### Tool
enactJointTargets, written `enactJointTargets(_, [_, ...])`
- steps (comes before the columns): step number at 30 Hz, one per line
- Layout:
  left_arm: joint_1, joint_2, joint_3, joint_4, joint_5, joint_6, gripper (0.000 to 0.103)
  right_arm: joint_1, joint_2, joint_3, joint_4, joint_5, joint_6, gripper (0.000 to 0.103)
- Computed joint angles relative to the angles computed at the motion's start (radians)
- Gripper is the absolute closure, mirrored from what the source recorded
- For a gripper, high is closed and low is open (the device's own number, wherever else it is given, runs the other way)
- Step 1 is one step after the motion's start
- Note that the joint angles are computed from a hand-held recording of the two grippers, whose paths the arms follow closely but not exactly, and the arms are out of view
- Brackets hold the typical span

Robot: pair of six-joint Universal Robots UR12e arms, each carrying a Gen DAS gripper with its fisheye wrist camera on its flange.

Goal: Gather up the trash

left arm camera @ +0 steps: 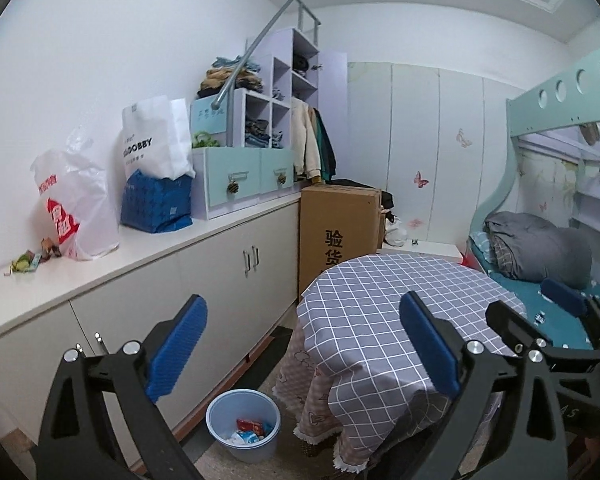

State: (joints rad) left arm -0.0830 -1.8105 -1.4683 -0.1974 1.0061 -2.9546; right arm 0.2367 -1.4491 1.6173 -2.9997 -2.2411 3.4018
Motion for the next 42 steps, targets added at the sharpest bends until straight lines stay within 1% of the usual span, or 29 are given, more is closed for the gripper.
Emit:
enactJointTargets(5, [-0.003,0.01,-0.015,0.01,-0.021,0.012,0.008,0.013,-0.008,0.009,-0.017,-0.047,-0.017,0.006])
enactJointTargets(8, [-0.007,0.017,-0.026,0.018,-0.018,0.022,0.008,0.018,-0.011,0.015,-0.027,-0.063,-0.026,0.006])
enactJointTargets(14, [-0.006,0.022,-0.033,0.015,-0.031,0.029,0.008,0.02,-0.017,0.024,-0.03,-0.07,-0.02,0.006])
enactJointTargets(21, [-0.003,0.024,-0.033,-0.001,-0.07,0.03,0.008,0.023,-0.021,0.028,-0.029,-0.084,-0.014,0.006])
enactJointTargets(42, [-0.007,0.025,-0.037,-0.01,-0.072,0.037,0.008,0.025,-0.027,0.037,-0.015,-0.087,0.007,0.006])
